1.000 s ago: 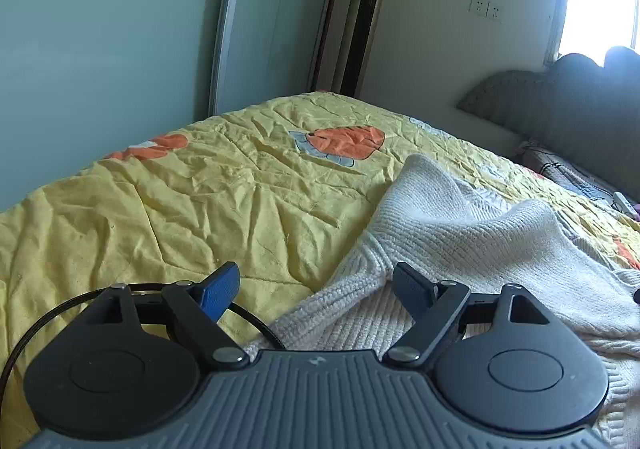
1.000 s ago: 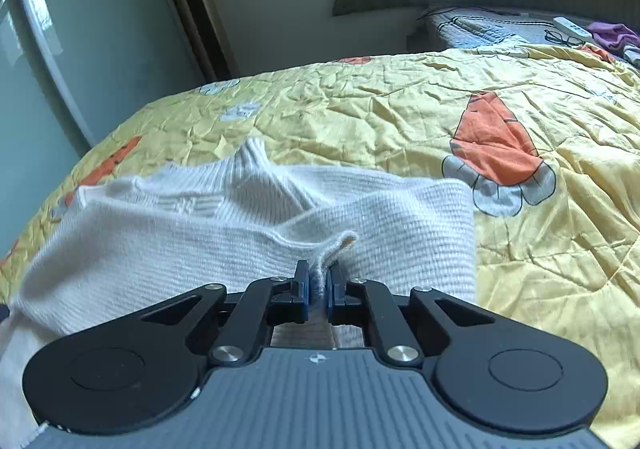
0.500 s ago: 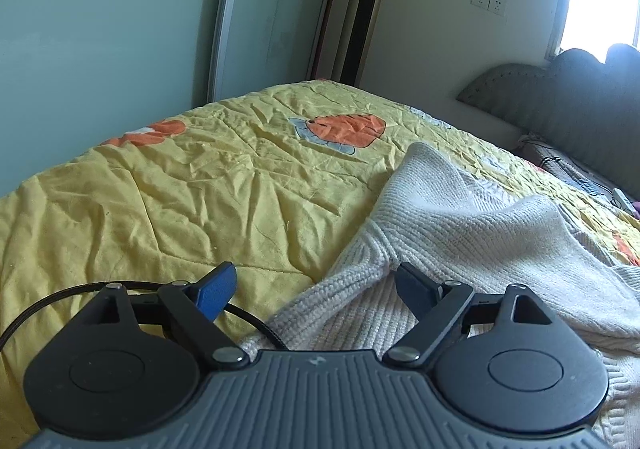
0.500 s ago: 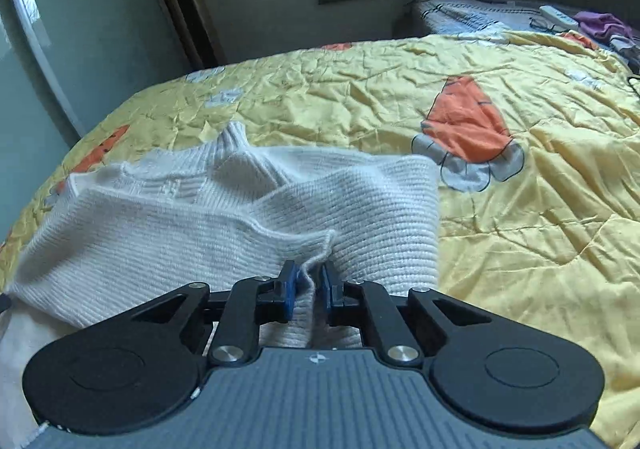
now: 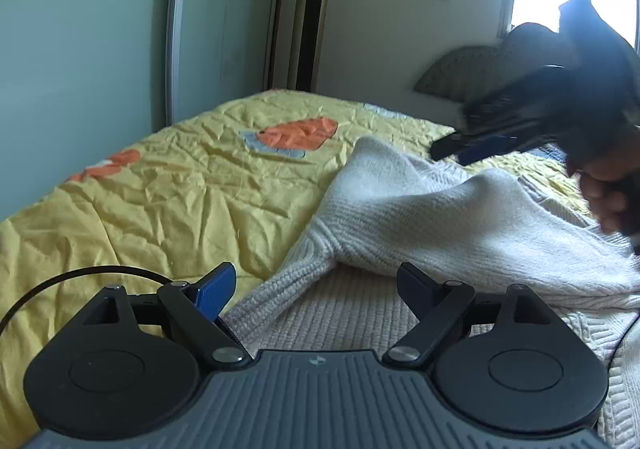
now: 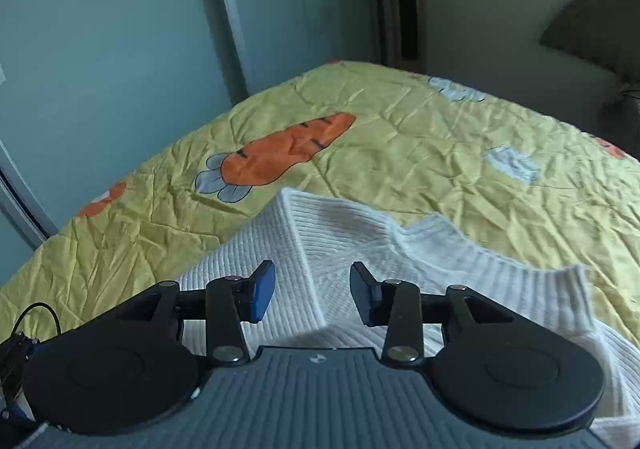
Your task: Fold small clothes
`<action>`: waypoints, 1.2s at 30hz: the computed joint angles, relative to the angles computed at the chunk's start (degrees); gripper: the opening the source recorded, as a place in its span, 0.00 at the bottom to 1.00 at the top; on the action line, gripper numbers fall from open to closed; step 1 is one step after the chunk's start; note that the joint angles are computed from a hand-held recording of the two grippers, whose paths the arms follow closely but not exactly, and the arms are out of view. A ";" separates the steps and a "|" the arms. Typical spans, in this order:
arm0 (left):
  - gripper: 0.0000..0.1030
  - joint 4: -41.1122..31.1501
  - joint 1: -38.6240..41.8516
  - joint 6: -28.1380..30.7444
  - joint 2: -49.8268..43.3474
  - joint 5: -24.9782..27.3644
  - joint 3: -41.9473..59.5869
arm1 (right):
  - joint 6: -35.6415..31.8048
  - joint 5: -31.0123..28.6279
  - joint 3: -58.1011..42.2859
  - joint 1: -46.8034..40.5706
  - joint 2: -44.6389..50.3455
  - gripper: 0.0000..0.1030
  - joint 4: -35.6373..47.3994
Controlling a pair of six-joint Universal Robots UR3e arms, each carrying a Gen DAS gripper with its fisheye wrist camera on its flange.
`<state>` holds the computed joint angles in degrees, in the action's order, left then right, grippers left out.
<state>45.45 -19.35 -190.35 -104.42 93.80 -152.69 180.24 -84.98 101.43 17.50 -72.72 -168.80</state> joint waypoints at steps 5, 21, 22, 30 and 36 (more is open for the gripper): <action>0.86 -1.09 1.48 0.00 0.04 -1.70 -0.18 | -0.69 6.16 -12.54 -1.31 9.25 0.48 10.71; 0.86 1.56 -2.98 -6.15 -2.54 10.74 1.70 | -8.06 -8.73 -39.17 11.68 27.13 0.11 6.23; 0.86 1.32 -2.26 -6.76 -2.14 10.53 1.38 | -7.91 -11.28 -39.44 12.55 27.79 0.11 5.74; 0.86 4.15 -3.62 -11.50 -2.16 17.89 0.40 | -8.02 -12.99 -0.68 14.94 7.83 0.56 -20.69; 0.86 7.41 -0.66 -16.64 -0.82 19.54 -2.41 | -20.71 -23.95 12.70 26.20 6.09 0.53 -25.62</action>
<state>52.86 -20.01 -206.98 -105.24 113.34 -155.10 159.53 -108.93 114.13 43.70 -66.62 -194.42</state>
